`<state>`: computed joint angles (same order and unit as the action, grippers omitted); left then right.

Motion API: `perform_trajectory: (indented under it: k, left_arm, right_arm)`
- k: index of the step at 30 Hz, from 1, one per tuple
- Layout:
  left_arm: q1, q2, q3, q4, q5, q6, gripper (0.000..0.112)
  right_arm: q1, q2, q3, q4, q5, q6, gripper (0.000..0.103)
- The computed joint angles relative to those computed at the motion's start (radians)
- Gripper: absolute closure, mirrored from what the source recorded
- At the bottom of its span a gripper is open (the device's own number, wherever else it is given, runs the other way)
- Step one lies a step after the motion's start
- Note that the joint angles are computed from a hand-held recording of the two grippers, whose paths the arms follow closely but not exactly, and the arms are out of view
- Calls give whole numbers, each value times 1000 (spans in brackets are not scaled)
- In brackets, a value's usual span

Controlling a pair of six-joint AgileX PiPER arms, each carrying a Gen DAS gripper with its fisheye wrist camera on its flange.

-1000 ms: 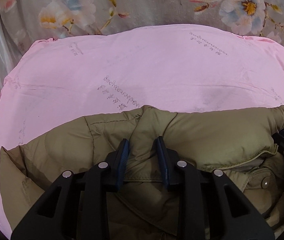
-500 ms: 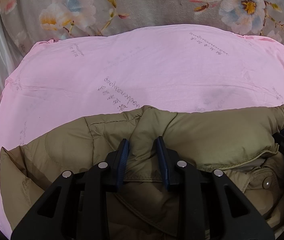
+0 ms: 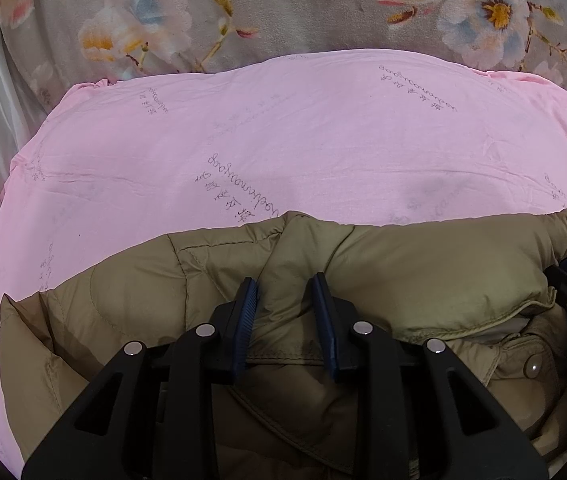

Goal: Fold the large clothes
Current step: 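Lift the collar end with both grippers and fold it toward the hem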

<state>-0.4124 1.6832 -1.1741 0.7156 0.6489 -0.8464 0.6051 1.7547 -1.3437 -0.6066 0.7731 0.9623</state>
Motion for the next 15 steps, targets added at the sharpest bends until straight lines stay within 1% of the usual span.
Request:
perform_trajectory:
  k: [2, 15]
  left_arm:
    - [0, 0, 0, 1, 0, 0, 84]
    - [-1, 0, -5, -3, 8, 6, 84]
  right_arm:
    - [2, -1, 7, -21, -11, 21, 87]
    - [0, -6, 16, -26, -22, 31, 87]
